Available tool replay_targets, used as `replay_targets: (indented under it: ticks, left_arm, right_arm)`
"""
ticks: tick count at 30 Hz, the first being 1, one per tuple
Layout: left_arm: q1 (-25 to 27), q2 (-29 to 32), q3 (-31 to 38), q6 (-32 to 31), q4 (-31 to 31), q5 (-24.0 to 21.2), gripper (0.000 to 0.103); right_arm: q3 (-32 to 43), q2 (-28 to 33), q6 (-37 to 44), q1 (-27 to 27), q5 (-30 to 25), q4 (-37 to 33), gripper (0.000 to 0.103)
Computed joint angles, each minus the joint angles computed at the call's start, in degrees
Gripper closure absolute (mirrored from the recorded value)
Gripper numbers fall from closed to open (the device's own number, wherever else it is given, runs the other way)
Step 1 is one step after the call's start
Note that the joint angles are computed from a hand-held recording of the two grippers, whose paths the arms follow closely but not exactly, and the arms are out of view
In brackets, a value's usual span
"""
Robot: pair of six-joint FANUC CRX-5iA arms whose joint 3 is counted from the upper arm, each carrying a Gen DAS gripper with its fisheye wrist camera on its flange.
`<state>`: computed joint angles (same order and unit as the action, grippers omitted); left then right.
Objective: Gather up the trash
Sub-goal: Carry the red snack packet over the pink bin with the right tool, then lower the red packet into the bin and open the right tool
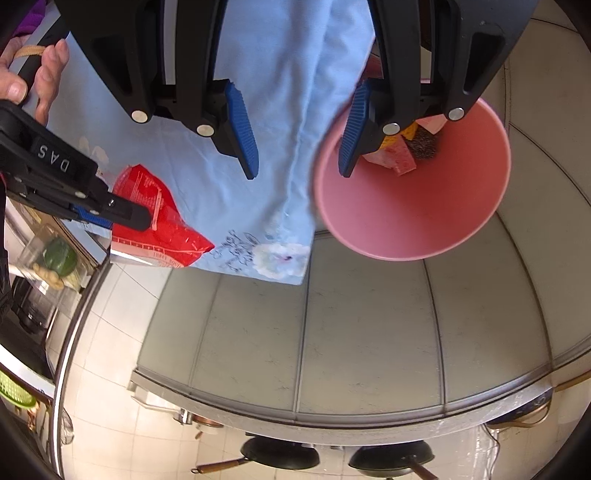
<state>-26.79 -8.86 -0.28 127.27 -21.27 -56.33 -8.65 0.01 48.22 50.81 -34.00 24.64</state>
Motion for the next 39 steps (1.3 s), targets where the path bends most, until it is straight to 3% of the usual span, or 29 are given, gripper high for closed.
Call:
replay_targets:
  ticks: [13, 30, 39]
  left_arm:
    - [2.4, -5.2, -2.5, 3.8, -5.3, -1.7, 0.059]
    - [9.4, -9.7, -8.1, 4.4, -3.4, -1.1, 0.059]
    - [12.7, -10.2, -10.2, 3.7, -1.4, 0.5, 0.059]
  right_arm:
    - [9.2, 6.3, 6.4, 3.9, -2.3, -6.0, 0.084]
    - [21.3, 15.5, 13.9, 6.4, -7.4, -14.4, 0.084]
    - [25.5, 19.7, 15.0, 7.0, -10.1, -14.9, 0.084]
